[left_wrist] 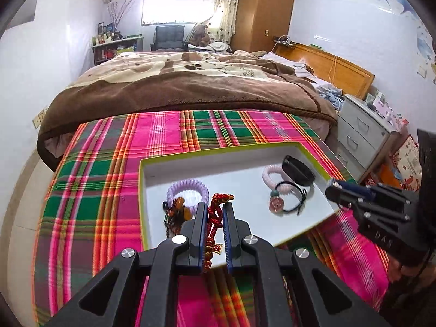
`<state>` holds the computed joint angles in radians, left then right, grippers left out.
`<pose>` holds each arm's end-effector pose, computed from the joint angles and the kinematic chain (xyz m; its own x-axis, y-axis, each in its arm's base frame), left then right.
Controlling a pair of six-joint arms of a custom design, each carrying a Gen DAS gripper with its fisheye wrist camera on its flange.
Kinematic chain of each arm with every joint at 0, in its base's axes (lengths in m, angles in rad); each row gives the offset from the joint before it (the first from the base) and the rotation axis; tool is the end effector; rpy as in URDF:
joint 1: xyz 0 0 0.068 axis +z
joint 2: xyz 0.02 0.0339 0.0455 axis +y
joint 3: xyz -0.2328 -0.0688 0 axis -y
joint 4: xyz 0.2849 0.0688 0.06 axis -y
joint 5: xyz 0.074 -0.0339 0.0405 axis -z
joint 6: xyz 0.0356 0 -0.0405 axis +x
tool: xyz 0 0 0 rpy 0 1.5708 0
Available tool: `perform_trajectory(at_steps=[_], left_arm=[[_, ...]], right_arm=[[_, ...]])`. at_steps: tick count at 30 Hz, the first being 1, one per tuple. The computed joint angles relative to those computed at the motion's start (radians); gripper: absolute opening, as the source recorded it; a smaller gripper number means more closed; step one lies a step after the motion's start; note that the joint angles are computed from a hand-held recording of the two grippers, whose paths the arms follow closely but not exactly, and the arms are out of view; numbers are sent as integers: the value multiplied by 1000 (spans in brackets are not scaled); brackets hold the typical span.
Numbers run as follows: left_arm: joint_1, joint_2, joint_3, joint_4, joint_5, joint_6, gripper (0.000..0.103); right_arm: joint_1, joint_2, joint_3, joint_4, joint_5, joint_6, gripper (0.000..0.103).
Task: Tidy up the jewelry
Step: 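Lift and carry the flower hair tie and red tassel charm over the box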
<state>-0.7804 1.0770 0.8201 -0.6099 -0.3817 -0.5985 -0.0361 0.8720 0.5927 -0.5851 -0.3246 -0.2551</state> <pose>0.2010 -0.1804 0.2225 -0.7189 -0.0241 -0.6947 0.0927 0.9872 -0.1301 0.2308 0.0030 0.1889 -0.6920 -0.2143 -0.6893 -0.3589 0.9307 0.0710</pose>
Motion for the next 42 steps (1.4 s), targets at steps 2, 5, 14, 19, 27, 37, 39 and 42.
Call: perform_trajectory(at_steps=[2,5,14,19,27,37,39,42], left_arm=[[22,39,12,22,25,10,11],[48,87,26,55,51,23,11],[82,216,73,103,87,38,11],[85,261,86,117,87,36,11],[87,319,115,119,94,31,11],[80,334,123,122,95,26,11],[76,332,123,112,84,23,11],[74,333,126,111,86,20,11]], right_arm=[[3,31,2,24,18,-2,18],[12,72,7,52,44,-6,18],[23,178,28,82,69,-19,18],[31,202,29,91,74,-19,18],[41,226,39,95,68,-11,18],[43,234,37,102,61,-2,18],[45,232,37,102,64,0,18],[43,234,37,102,62,0,18]])
